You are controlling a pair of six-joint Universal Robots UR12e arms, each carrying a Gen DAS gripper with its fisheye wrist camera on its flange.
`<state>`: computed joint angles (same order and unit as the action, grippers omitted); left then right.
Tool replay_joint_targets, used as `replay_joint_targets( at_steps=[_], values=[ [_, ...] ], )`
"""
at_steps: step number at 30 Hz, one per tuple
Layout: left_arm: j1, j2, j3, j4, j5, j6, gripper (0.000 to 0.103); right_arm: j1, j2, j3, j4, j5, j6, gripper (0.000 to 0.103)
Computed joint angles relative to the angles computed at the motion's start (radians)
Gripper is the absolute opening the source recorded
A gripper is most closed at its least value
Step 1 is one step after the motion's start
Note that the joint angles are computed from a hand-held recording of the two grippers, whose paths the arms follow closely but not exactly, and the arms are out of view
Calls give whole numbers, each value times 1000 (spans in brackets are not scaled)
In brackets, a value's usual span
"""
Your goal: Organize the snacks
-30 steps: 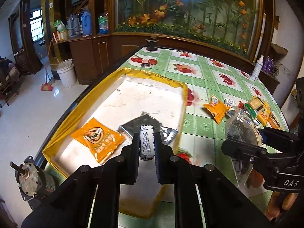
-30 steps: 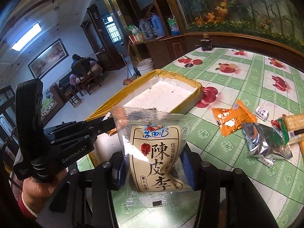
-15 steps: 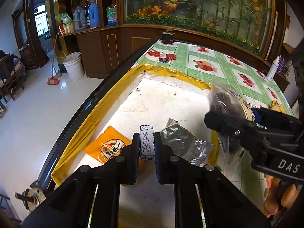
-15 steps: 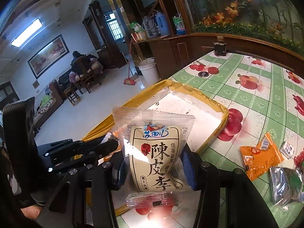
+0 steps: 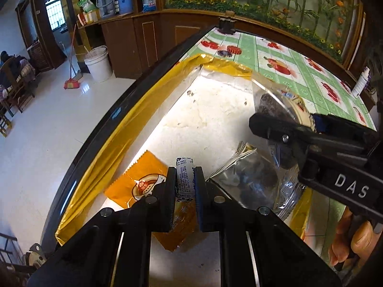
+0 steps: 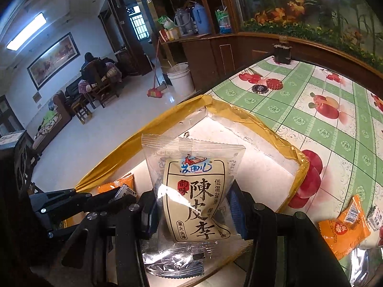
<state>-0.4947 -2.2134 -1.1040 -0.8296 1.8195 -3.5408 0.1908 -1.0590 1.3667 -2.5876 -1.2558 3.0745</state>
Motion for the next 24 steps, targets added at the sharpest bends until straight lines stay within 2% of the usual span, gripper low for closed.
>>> replay_joint_targets(
  at_steps=[5, 9, 12, 14, 15, 17, 24],
  values=[
    [-6, -1, 9, -29, 35, -2, 13, 10, 20, -28, 21, -36, -23, 50],
    [0, -5, 20, -66, 19, -26, 19, 16, 32, -44, 42, -55, -32, 55],
    [-1, -2, 19, -80, 20, -39, 37, 17, 29, -40, 43, -57, -36, 56],
    [-3, -1, 20, -88, 33, -49, 48, 18, 23, -33, 32, -68, -40, 63],
    [-3, 1, 17, -85, 34, -55, 50, 19, 17, -25, 17, -76, -42, 65],
    [-4, 8, 7, -73, 32, -66, 56, 16, 7, -12, -10, -77, -40, 77],
    [-11, 40, -43, 15, 23, -73, 60, -6, -53, 60, -88, -55, -11, 79]
  ],
)
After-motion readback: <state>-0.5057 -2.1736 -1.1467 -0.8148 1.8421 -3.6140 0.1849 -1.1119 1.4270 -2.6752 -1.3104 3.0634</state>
